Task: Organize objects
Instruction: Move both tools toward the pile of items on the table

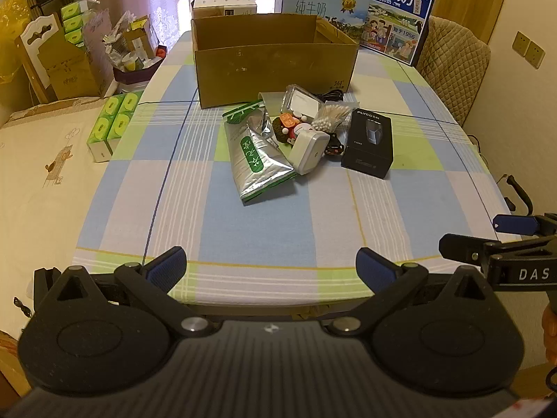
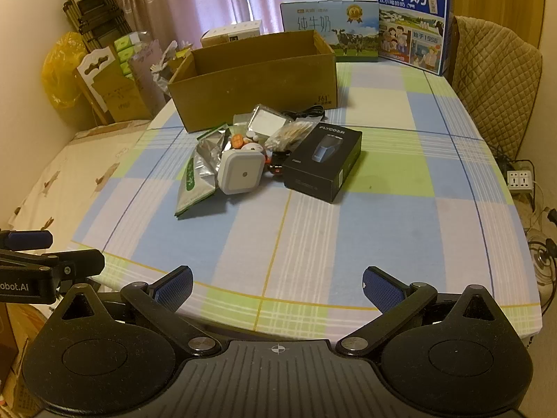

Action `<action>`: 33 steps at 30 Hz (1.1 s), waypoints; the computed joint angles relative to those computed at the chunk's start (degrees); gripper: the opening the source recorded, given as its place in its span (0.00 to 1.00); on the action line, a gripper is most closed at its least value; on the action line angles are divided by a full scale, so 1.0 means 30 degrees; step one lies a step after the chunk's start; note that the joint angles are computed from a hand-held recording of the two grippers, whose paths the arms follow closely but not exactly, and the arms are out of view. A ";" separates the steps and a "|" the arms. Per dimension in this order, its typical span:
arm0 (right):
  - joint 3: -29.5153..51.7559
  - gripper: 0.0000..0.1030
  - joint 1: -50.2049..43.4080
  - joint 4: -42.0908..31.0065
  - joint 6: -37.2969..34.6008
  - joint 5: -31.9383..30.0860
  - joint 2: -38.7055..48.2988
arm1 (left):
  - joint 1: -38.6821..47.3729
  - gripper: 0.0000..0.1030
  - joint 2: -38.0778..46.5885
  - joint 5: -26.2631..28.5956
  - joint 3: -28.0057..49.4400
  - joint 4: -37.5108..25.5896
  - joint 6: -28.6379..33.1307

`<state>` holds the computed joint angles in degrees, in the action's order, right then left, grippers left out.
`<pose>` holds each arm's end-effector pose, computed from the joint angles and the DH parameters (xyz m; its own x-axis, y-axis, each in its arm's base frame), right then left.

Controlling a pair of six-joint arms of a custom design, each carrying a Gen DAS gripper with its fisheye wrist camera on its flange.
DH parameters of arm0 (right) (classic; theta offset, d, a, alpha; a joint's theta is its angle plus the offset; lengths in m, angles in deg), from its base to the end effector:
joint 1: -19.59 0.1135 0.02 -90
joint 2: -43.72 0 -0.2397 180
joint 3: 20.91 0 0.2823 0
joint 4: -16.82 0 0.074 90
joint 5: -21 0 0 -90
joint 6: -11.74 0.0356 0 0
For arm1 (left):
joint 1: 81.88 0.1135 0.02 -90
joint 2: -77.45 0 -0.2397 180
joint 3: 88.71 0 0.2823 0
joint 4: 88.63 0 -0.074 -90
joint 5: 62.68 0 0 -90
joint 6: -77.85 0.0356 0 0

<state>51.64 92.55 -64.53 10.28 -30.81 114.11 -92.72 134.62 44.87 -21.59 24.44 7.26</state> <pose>0.0916 0.2238 0.2498 -0.7246 0.3171 -0.6119 0.2695 0.9475 0.1720 0.2209 -0.0532 0.2732 -0.6635 0.4497 -0.5980 0.5950 0.8017 -0.0574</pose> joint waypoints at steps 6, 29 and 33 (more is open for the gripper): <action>-0.0031 0.98 0.0019 0.0076 0.0054 0.0003 0.0096 | -0.0019 0.99 -0.0170 -0.0089 -0.0139 -0.0050 -0.0108; -0.1198 0.98 -0.1038 0.0663 -0.1362 -0.0445 -0.1403 | -0.0221 0.99 0.0001 -0.0393 -0.0179 0.0086 -0.0271; -0.1247 0.98 -0.1096 0.0698 -0.1430 -0.0461 -0.1442 | -0.0203 0.99 0.0020 -0.0365 -0.0186 0.0101 -0.0249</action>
